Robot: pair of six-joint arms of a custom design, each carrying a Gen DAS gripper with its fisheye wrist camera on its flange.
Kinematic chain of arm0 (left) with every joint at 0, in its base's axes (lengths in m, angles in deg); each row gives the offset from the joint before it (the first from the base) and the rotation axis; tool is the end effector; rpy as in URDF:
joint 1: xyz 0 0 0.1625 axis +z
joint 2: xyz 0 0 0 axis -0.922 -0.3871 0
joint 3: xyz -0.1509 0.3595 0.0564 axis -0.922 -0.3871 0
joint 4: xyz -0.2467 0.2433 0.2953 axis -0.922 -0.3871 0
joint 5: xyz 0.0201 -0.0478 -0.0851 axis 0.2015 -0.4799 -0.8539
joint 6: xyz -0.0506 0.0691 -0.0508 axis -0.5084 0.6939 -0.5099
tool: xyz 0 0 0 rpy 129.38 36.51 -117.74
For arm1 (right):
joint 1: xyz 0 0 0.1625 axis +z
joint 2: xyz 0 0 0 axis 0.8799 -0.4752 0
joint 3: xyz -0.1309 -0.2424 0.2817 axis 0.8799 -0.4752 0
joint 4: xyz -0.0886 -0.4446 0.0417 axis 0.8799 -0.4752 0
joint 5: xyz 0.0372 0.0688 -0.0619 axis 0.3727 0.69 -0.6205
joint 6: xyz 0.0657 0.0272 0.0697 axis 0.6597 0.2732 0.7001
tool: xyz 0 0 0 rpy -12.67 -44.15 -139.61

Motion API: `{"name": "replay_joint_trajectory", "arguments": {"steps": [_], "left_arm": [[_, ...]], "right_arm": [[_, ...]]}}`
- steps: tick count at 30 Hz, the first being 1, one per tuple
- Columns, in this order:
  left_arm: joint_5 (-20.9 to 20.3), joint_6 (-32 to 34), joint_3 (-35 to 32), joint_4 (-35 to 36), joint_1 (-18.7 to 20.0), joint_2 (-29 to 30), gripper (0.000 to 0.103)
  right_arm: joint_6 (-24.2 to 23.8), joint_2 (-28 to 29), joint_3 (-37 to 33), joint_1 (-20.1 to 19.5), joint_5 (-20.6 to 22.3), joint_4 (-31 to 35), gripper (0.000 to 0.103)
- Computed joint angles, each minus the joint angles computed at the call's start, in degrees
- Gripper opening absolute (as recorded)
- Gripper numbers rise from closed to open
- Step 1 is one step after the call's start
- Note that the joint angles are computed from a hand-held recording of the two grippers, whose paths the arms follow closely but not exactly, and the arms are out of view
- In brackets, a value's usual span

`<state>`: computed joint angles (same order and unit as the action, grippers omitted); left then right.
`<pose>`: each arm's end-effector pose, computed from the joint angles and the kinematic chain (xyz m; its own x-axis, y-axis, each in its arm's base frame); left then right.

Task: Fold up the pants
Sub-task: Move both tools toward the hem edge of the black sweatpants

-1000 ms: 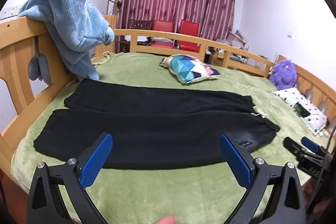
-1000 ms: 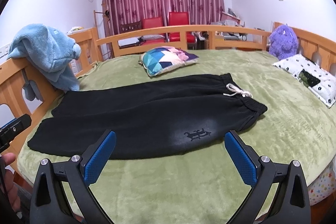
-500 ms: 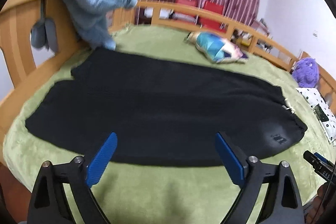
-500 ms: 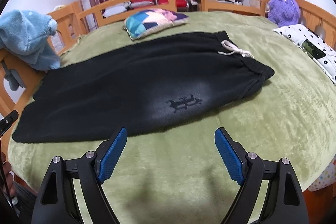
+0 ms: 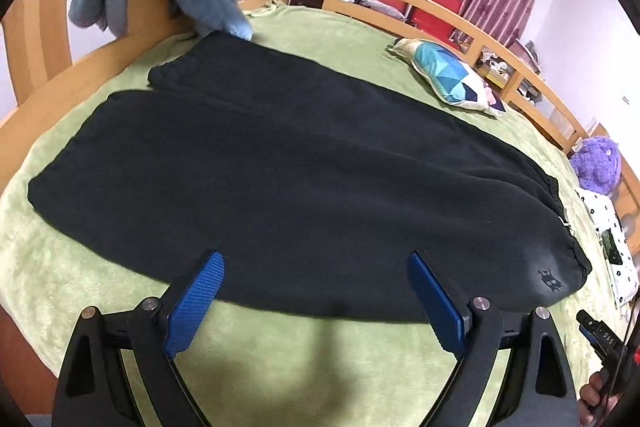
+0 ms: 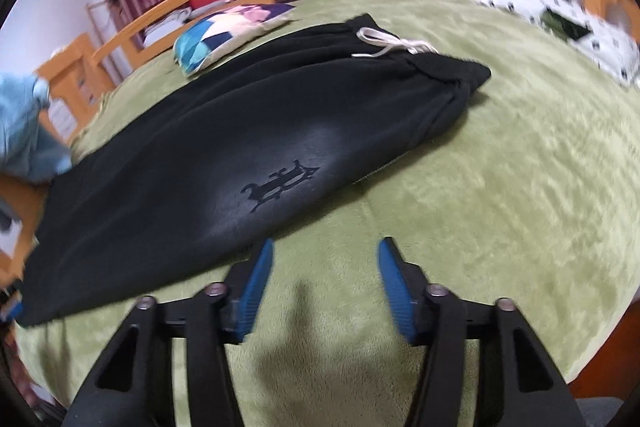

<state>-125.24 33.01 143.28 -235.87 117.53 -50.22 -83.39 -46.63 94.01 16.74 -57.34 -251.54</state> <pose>-0.2303 -0.5928 0.1320 -0.8674 0.0421 -0.4959 0.3471 0.7652 -0.5421 -0.0058 -0.4384 0.3145 -0.7571 0.5243 0.3897 -0.0433 0.5550 -0.8308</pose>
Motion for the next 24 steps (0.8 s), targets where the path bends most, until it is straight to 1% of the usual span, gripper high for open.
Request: {"name": "replay_joint_trajectory", "arguments": {"steps": [1,2,4,7,9,11,14,16,19,21,24], "left_arm": [[-0.24,-0.11,-0.09,0.21,0.31,-0.03,0.092],[-0.05,-0.24,-0.14,0.30,0.59,0.03,0.092],[1.35,-0.40,-0.19,0.60,0.93,0.32,0.092],[2.22,-0.39,-0.16,1.42,1.84,0.36,0.092],[2.56,-0.50,0.32,1.26,2.36,0.05,0.092],[2.76,-0.05,0.80,0.90,2.99,-0.28,0.092],[3.55,-0.16,1.62,1.03,3.78,-0.73,0.092],[3.19,-0.91,1.86,1.56,4.57,-0.96,0.092],[1.49,-1.67,2.05,1.39,5.83,-1.28,0.092],[0.19,-1.65,2.20,0.42,6.42,-1.41,0.092],[-0.24,-1.89,2.01,-0.84,6.67,-0.89,0.093]], "right_arm": [[0.90,-0.58,0.01,-0.49,0.92,0.94,0.041],[1.79,-1.17,0.09,-0.97,2.06,1.65,0.039],[2.37,-1.69,0.25,-1.43,3.94,1.63,0.039],[1.40,-1.27,0.14,-1.28,4.71,0.38,0.039],[0.96,-0.90,0.17,-1.35,5.11,-0.96,0.041],[1.28,-1.34,0.29,-2.06,6.57,-0.42,0.046],[2.61,-1.25,-0.23,-2.84,7.05,0.76,0.046],[3.61,-0.86,-0.72,-3.18,6.79,1.19,0.046],[5.08,-0.31,-1.16,-4.00,7.94,1.13,0.046],[5.30,0.00,-1.22,-4.29,8.42,0.80,0.046],[4.87,1.24,-1.77,-4.15,8.33,0.91,0.046]]}}
